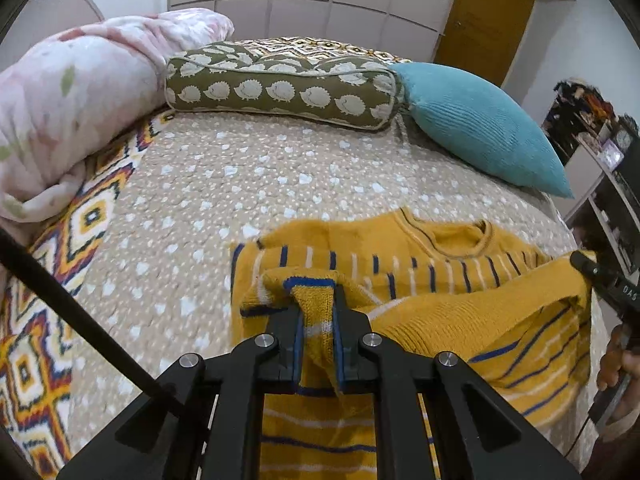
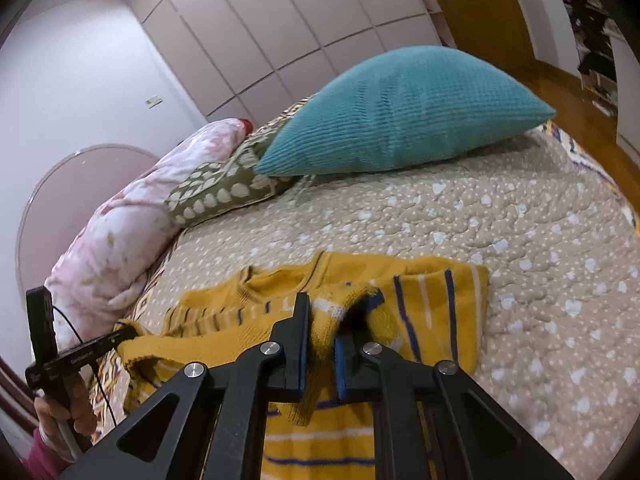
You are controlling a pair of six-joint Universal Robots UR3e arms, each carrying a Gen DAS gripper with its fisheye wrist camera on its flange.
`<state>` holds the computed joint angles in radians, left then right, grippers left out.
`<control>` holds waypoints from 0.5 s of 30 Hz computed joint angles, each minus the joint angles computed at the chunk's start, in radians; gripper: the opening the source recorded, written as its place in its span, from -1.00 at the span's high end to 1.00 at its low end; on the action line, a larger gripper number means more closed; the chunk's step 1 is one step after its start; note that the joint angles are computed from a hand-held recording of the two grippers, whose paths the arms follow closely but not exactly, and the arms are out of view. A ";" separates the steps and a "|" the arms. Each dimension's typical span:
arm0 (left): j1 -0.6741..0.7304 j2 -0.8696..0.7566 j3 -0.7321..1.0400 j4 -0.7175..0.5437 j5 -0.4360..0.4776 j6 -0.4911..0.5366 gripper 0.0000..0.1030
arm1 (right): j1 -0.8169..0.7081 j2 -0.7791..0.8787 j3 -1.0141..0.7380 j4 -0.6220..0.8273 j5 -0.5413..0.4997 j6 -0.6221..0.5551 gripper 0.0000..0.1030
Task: Fold small clothes
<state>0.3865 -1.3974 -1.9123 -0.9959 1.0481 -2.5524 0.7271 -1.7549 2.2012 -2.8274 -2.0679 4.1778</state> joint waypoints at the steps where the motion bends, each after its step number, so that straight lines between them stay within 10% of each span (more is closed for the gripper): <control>1: -0.012 -0.028 0.001 0.041 0.007 -0.029 0.77 | -0.032 0.008 0.016 -0.031 0.017 -0.012 0.78; 7: -0.037 -0.141 0.063 0.005 0.017 -0.045 0.57 | -0.152 0.046 0.036 -0.083 0.115 -0.067 0.73; 10: 0.048 -0.114 0.088 -0.119 -0.056 0.007 -0.37 | -0.201 -0.026 0.069 -0.039 0.200 -0.049 0.14; 12: 0.129 -0.064 0.058 -0.117 -0.134 0.009 -0.74 | -0.141 -0.091 0.100 -0.051 0.082 0.000 -0.46; 15: 0.202 -0.032 0.070 -0.167 -0.189 0.052 -0.74 | 0.001 -0.125 0.080 -0.013 -0.097 0.029 -0.36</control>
